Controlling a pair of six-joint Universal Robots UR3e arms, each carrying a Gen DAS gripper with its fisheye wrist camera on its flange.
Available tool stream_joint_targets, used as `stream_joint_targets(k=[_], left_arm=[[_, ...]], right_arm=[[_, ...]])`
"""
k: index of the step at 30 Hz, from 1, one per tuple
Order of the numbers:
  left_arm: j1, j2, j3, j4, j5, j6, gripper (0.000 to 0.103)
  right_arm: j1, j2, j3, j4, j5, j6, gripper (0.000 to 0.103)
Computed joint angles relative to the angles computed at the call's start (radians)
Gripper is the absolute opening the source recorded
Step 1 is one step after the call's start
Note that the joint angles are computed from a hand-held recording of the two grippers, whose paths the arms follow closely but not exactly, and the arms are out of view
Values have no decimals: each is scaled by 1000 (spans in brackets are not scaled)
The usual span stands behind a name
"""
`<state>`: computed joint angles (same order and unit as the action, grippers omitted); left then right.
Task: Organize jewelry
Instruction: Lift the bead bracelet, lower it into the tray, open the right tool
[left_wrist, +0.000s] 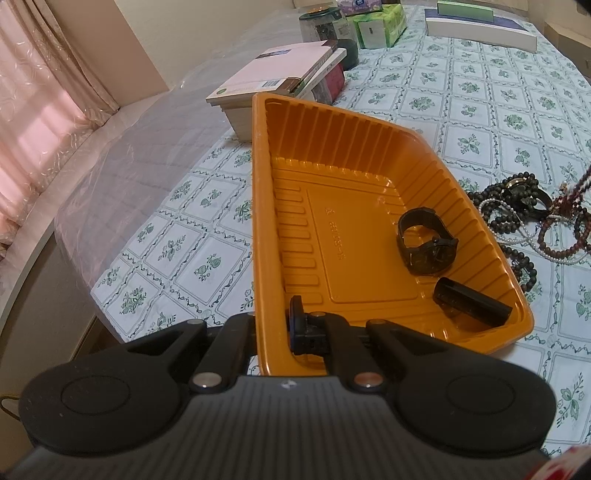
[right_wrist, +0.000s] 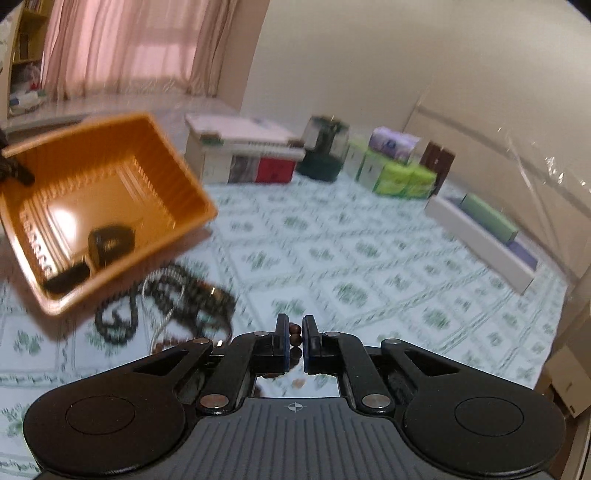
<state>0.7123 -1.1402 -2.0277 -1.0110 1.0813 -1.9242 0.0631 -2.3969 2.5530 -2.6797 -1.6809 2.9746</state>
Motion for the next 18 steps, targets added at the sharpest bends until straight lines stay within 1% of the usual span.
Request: stream_joint_targets(k=[3, 7, 16, 18], left_arm=[[0, -1, 2, -2, 0, 1, 2], [1, 0, 5, -7, -5, 4, 3], [3, -2, 8, -11, -13, 13, 3], [7, -2, 6, -11, -15, 12, 3]], right_arm=[[-22, -52, -42, 54, 20, -9, 6], [-33, -66, -97, 76, 32, -20, 6], [-30, -47, -202, 68, 45, -43, 6], [-9, -24, -222, 51, 31, -49, 6]])
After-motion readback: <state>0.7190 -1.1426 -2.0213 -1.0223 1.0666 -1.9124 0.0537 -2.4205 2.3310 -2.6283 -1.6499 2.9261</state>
